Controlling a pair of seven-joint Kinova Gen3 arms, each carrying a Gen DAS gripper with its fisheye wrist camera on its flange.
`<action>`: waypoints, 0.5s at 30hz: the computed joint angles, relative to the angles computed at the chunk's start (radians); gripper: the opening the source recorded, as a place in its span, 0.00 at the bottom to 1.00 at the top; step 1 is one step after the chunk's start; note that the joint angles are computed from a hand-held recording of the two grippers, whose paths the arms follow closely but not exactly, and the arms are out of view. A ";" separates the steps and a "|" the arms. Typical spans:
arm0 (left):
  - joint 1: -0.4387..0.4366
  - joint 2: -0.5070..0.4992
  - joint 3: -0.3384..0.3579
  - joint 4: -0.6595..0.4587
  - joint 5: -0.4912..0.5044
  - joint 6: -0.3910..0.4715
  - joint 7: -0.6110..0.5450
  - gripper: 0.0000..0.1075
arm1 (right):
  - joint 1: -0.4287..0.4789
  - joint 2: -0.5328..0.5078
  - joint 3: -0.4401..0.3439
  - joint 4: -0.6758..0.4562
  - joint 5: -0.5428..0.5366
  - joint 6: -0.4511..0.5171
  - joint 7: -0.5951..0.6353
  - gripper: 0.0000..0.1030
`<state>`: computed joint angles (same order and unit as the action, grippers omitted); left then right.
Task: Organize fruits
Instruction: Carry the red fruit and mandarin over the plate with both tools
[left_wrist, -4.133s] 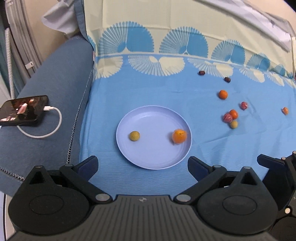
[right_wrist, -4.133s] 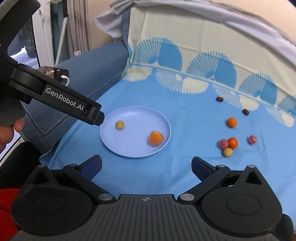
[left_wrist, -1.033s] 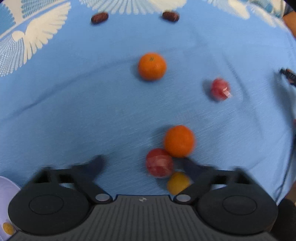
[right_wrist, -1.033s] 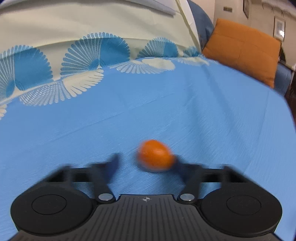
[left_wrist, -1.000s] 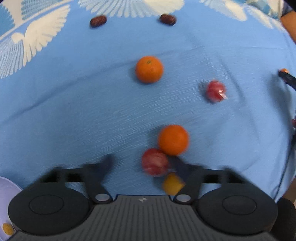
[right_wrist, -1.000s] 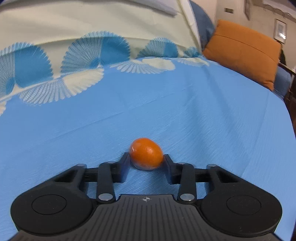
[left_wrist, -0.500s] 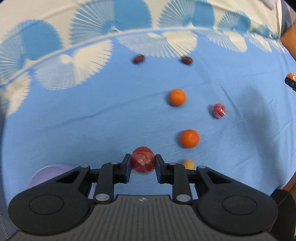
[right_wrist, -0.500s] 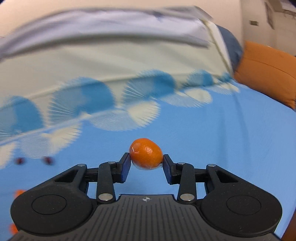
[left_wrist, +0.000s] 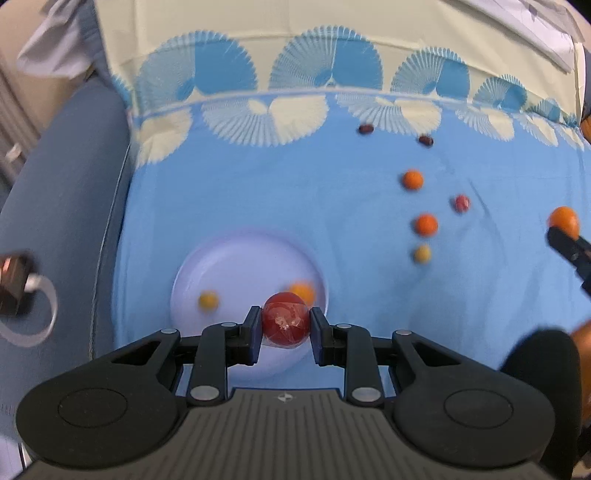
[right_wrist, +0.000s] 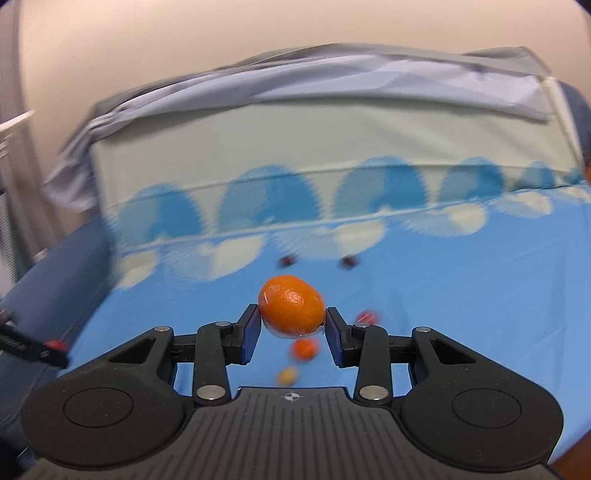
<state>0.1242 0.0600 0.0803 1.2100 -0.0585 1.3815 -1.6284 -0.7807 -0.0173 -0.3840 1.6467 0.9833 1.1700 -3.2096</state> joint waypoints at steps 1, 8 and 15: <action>-0.018 -0.027 -0.014 0.023 0.024 0.008 -0.020 0.27 | -0.015 0.005 -0.014 -0.015 -0.006 0.012 0.004 0.39; -0.123 -0.189 -0.096 0.198 0.148 0.019 -0.130 0.27 | -0.174 0.088 -0.053 -0.163 -0.035 0.086 0.091 0.39; -0.177 -0.290 -0.157 0.306 0.202 -0.008 -0.198 0.27 | -0.322 0.177 -0.022 -0.299 -0.010 0.154 0.275 0.39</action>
<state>-0.0530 -0.2305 -0.0763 1.5159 0.1439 1.3735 -1.8260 -1.1028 0.1600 -0.4063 1.3481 0.9733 1.3244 -2.9349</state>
